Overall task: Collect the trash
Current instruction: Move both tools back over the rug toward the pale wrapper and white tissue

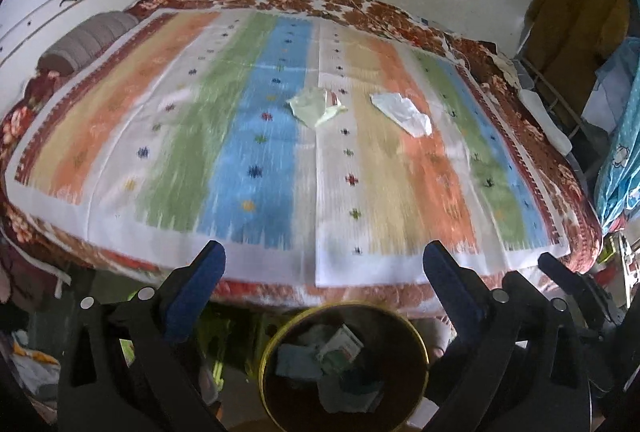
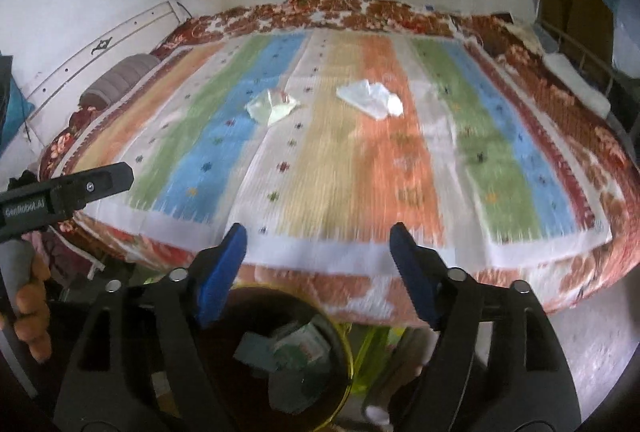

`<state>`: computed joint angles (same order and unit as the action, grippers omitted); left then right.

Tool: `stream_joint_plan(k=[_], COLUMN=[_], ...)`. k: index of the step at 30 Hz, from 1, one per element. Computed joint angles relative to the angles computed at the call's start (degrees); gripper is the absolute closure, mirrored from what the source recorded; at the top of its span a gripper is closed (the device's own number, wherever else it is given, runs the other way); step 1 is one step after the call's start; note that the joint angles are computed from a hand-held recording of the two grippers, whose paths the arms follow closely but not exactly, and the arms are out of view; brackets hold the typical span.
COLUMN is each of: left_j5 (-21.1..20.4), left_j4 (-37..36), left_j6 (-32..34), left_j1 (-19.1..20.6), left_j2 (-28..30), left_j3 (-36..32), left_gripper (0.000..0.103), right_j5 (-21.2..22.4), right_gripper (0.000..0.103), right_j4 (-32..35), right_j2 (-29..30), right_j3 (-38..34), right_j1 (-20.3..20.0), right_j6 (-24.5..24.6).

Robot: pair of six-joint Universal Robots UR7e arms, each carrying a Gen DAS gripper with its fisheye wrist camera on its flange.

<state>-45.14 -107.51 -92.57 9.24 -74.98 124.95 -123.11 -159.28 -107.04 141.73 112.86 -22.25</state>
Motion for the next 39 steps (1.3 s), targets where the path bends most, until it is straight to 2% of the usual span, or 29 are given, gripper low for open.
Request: stream_joint_plan(k=[2, 4, 6, 11, 15, 18, 25, 29, 32, 36, 38, 39], left_j5=[1.17, 0.92, 1.17, 3.48, 1.95, -0.35, 1.14, 0.97, 2.37, 1.75, 1.1, 0.48], left_j4=[-1.8, -6.91, -11.15, -16.61, -21.75, -26.73, -31.19, -36.96, -37.46, -40.08, -41.27, -41.73], left_j6=[3.16, 5.51, 8.37, 14.95, 18.0, 19.82, 26.75, 34.6, 38.77, 41.24, 42.54, 43.13], left_j1=[1.33, 3.34, 4.61, 7.45, 10.8, 13.33, 17.21, 20.3, 21.8, 24.41, 25.65, 26.31], left_j2=[-0.14, -0.99, -1.2, 0.45, 1.45, 1.97, 4.67, 6.36, 7.52, 8.25, 8.79, 9.02], left_j3=[0.04, 0.82, 1.27, 0.78, 0.73, 0.91, -0.11, -0.18, -1.16, -2.19, -2.88, -3.27], left_gripper=[0.006, 0.006, 0.006, 0.006, 0.006, 0.006, 0.006, 0.007, 0.007, 0.007, 0.007, 0.008], right_j5=[-0.4, 3.62, 3.73, 4.88, 6.35, 6.31, 8.61, 8.68, 8.67, 8.97, 10.77, 10.87], right_gripper=[0.028, 0.026, 0.021, 0.014, 0.009, 0.009, 0.009, 0.009, 0.009, 0.009, 0.009, 0.009], right_j4=[-2.44, -1.02, -3.34, -7.84, -12.11, -15.09, -20.9, -21.13, -22.29, -22.28, -17.96, -18.06], right_j2=[1.85, 2.14, 3.88, 7.18, 10.12, 12.24, 17.75, 20.62, 22.61, 24.93, 25.37, 25.73], right_j3=[-0.49, -1.8, -2.55, -4.15, -5.41, -6.27, -8.65, -10.07, -10.94, -12.85, -14.64, -14.9], right_j1=[-0.69, -2.9, -3.54, -5.0, -6.99, -7.54, -10.82, -12.43, -12.95, -13.83, -14.91, -14.98], right_j6=[-0.51, 0.97, 0.19, -1.28, -3.56, -5.71, -11.25, -10.62, -11.89, -12.3, -11.59, -11.71])
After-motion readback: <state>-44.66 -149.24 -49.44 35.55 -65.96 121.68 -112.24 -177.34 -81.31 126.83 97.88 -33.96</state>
